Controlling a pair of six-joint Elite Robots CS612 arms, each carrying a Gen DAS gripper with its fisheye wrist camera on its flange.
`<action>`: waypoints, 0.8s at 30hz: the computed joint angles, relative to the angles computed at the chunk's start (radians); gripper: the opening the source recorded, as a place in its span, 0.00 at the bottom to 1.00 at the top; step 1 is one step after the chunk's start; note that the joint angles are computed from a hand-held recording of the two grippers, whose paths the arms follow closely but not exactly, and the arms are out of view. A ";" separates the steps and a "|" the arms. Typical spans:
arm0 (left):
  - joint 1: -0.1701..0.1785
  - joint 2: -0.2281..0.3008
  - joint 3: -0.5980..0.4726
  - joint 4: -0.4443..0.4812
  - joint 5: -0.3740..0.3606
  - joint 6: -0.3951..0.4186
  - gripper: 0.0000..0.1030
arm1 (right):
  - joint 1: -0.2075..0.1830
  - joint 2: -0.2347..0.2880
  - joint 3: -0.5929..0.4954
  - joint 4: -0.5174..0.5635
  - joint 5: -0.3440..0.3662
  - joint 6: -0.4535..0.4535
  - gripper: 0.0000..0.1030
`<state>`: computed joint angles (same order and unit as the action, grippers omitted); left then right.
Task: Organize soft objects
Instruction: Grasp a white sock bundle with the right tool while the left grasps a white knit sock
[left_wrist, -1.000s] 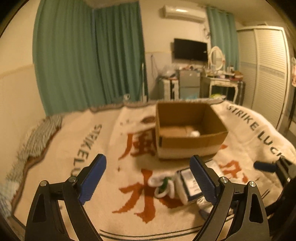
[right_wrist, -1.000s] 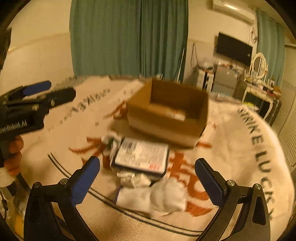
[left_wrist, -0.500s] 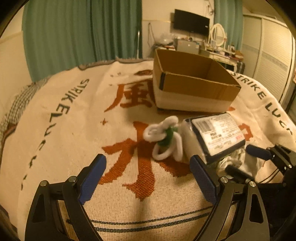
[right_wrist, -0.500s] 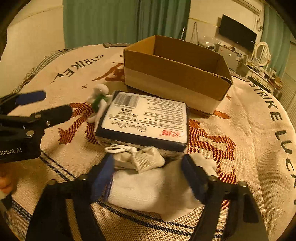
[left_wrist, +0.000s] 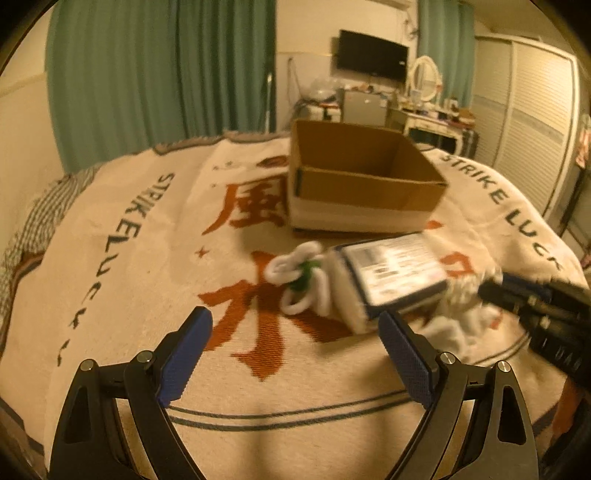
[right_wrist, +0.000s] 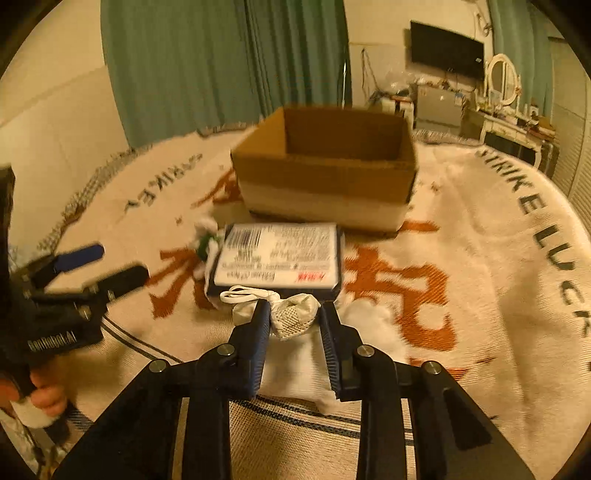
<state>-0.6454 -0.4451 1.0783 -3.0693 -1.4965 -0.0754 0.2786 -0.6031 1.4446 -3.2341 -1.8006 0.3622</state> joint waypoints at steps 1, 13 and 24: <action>-0.004 -0.005 0.008 -0.008 -0.010 0.011 0.90 | -0.001 -0.014 0.020 -0.026 -0.009 0.001 0.26; -0.074 0.030 -0.067 0.147 -0.131 0.142 0.90 | -0.028 -0.109 0.184 -0.020 -0.131 0.013 0.26; -0.104 0.135 -0.246 0.312 -0.085 0.124 0.89 | -0.075 -0.094 0.181 -0.007 -0.055 0.030 0.26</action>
